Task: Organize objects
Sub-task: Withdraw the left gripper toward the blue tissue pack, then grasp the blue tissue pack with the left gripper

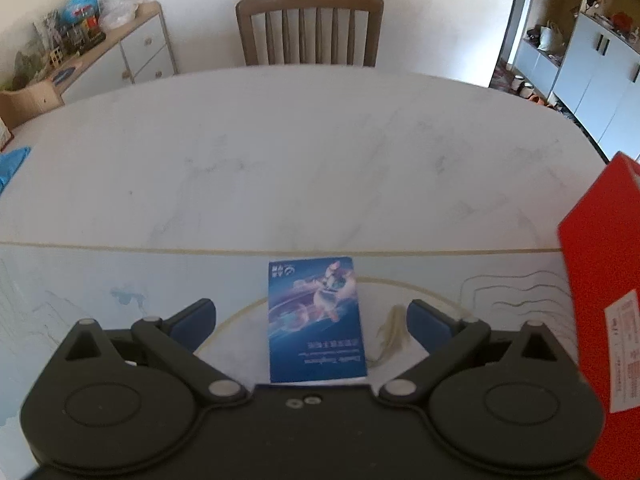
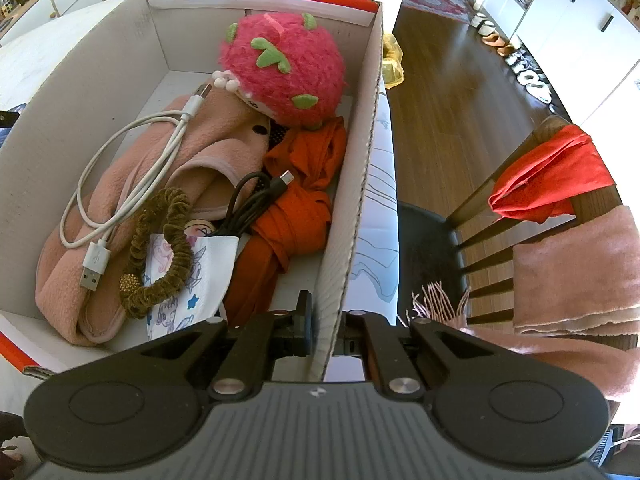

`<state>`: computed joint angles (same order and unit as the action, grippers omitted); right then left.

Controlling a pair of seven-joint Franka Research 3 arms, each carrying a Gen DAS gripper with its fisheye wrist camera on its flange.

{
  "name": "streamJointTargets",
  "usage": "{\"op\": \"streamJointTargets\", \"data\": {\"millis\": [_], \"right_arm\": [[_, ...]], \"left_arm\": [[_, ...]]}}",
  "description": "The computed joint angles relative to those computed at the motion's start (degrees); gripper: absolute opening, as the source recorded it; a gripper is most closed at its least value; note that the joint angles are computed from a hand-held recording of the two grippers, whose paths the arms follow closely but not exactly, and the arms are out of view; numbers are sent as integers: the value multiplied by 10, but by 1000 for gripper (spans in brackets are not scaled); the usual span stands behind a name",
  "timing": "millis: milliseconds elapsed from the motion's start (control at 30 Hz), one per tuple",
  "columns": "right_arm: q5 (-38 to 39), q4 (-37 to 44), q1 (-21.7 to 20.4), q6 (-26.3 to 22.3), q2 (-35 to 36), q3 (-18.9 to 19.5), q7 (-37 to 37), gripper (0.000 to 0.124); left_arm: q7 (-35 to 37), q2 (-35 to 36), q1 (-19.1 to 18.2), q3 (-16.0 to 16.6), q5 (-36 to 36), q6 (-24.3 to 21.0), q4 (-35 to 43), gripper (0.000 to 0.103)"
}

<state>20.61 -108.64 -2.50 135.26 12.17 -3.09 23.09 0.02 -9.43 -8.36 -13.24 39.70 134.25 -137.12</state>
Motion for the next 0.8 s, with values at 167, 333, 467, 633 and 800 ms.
{"op": "streamJointTargets", "data": {"millis": [167,333,467,633,800], "right_arm": [[-3,-2,1,2,-2,0,4,7],[-5,-3,2,4,-3,0,4,7],[-5,-3,2,4,-3,0,4,7],[-5,-4,2,4,-4,0,4,7],[-5,-3,2,4,-3,0,4,7]], "left_arm": [[12,15,1,6,-10,1,2,99],[10,19,3,8,-9,8,-2,85],[8,19,3,8,-7,6,-2,74],[9,23,2,9,-9,7,3,54],[23,17,-2,7,-23,-10,10,48]]}}
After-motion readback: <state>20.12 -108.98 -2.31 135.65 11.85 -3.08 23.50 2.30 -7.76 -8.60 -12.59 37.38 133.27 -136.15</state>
